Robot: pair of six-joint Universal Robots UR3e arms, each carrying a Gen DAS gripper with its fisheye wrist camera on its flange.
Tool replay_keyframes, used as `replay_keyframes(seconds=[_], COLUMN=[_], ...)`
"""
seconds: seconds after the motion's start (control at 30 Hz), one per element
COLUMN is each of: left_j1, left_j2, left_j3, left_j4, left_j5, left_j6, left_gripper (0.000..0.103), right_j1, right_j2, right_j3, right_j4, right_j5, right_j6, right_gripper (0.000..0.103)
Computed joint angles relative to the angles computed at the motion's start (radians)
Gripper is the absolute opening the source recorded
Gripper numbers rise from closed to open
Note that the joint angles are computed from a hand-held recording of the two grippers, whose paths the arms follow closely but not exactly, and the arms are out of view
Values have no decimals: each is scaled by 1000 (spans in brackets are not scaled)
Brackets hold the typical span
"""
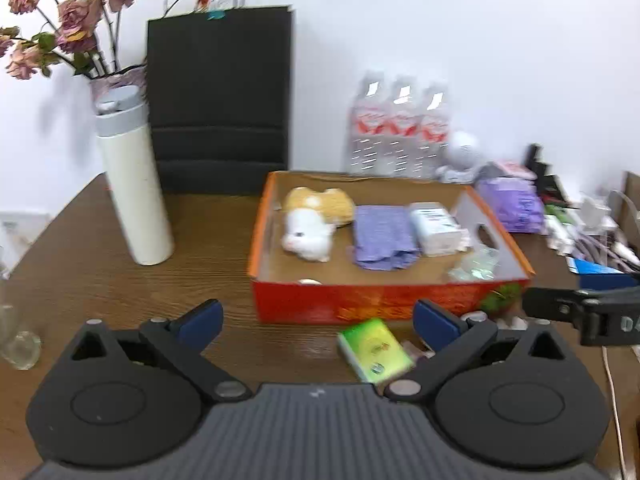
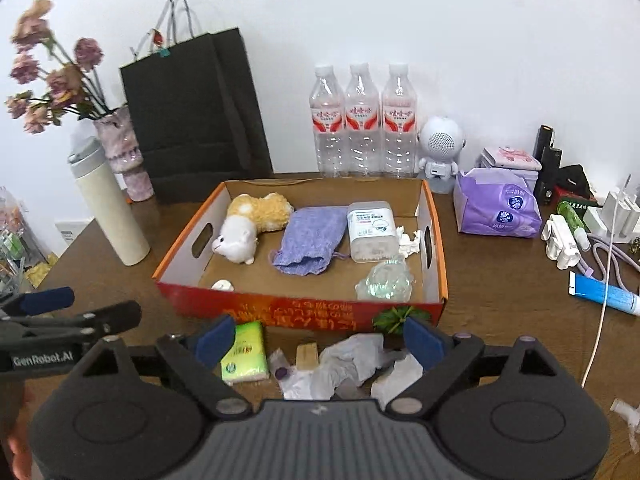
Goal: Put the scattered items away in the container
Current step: 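Withdraw both tools from the box toward the green tissue pack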
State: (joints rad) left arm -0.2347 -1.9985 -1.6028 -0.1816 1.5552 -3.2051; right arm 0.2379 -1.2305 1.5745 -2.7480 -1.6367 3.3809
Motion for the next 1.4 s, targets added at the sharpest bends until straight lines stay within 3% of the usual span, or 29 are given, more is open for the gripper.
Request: replay_keyframes(seconds=[0.07, 0.13, 0.3, 0.43, 0.53, 0.67, 0.73, 0.83, 0.93, 1.03, 1.13, 1.27, 1.3, 1.4], left_j1=[7, -25, -51, -118, -171, -215, -213, -155, -79, 12, 69, 75, 70, 55], left_j2=[5, 5, 19, -20, -100, -156, -132, -81, -42, -24, -108, -267, -300, -391], left_j3=[-115, -187, -502, -721, -864, -979, -990, -956, -818, -602, -329, -16, 50, 211], left_j4=[135, 211, 662, 969, 1206, 1344, 1321, 1262, 1115, 817, 541, 283, 220, 96], left_j5=[-39, 32, 42, 102, 138, 188, 190, 137, 102, -24, -177, -264, -272, -247], left_j6=[35, 58, 28, -22, 11, 62, 61, 63, 119, 185, 198, 215, 225, 246], left_gripper=[103, 103, 103, 103, 103, 103, 103, 103, 103, 103, 103, 93, 89, 81], right_j1=[4, 0, -31, 94, 206, 347, 390, 360, 290, 176, 69, 14, 6, 7], right_j2=[-19, -43, -109, -15, 68, 167, 183, 162, 130, 144, 208, 337, 363, 423], right_j3=[106, 217, 660, 829, 915, 972, 954, 915, 834, 689, 485, 197, 149, 30], right_j4=[-93, -183, -670, -999, -1237, -1416, -1399, -1348, -1245, -1123, -945, -670, -623, -517], right_j5=[-17, -22, 49, -91, -189, -304, -346, -300, -232, -93, 80, 170, 194, 196], right_j6=[11, 42, 91, 109, 140, 153, 134, 80, -39, -187, -323, -452, -481, -549], right_gripper=[91, 91, 91, 91, 91, 91, 91, 85, 61, 52, 45, 36, 30, 27])
